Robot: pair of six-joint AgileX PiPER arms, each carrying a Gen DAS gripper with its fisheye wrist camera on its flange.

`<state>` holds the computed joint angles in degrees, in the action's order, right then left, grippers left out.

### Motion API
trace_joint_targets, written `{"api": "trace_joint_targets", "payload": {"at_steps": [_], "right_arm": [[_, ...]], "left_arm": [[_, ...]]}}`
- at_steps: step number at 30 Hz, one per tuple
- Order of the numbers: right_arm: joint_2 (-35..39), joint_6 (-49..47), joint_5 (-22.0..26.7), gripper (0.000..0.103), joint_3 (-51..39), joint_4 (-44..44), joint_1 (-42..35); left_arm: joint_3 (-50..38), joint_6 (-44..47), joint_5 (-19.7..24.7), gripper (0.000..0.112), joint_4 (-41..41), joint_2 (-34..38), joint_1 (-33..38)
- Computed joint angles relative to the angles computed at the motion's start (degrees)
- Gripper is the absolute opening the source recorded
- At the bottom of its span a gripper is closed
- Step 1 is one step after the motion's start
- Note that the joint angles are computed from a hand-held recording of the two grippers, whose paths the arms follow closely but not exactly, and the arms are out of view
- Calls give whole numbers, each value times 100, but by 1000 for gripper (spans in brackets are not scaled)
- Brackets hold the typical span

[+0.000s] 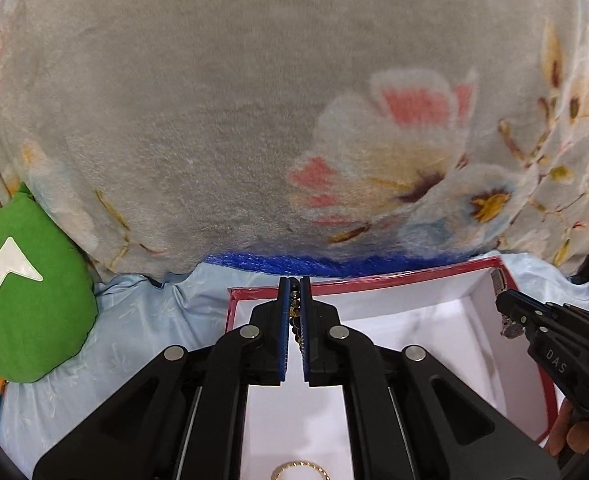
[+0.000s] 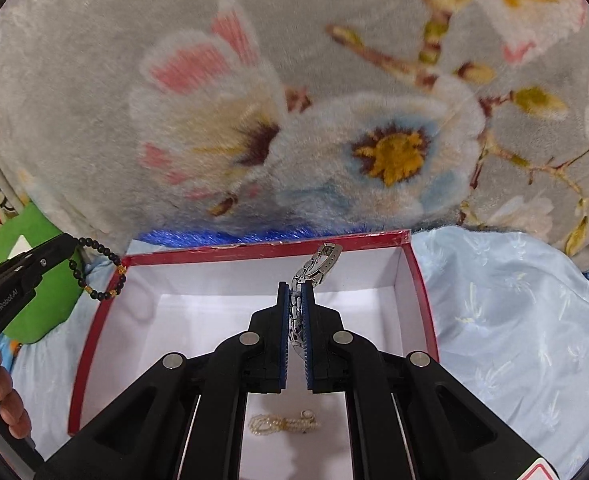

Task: Organize jewelry
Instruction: 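Carry the bead bracelet and watch into the red box and open both grippers, then move the left gripper back to the sheet and grasp the gold charm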

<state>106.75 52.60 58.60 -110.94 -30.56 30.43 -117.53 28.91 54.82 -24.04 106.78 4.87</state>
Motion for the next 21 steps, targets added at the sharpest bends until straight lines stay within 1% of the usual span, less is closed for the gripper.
{"api": "trace_joint_targets", "payload": {"at_steps": [3, 7, 12, 15, 17, 19, 20, 21], "right_arm": [[193, -103, -33, 5, -84, 135, -139], [357, -202, -32, 6, -148, 222, -228], [403, -250, -87, 7, -132, 270, -267], [329, -150, -185, 11, -13, 173, -247], [253, -46, -241, 15, 82, 98, -223], [152, 89, -296, 19, 206, -47, -163], [97, 158, -334, 20, 273, -108, -133], [53, 196, -369, 21, 328, -135, -117]], "left_arm": [[-62, -93, -100, 4, 202, 214, -103], [138, -156, -411, 4, 439, 334, -217], [215, -302, -524, 4, 675, 462, -301], [516, -335, -837, 8, 736, 342, -325], [661, -378, -1033, 19, 833, 267, -350], [758, -468, -1168, 46, 863, 187, -345], [754, -510, -1168, 50, 842, 165, -325], [785, -481, -1188, 51, 727, 120, -281]]}}
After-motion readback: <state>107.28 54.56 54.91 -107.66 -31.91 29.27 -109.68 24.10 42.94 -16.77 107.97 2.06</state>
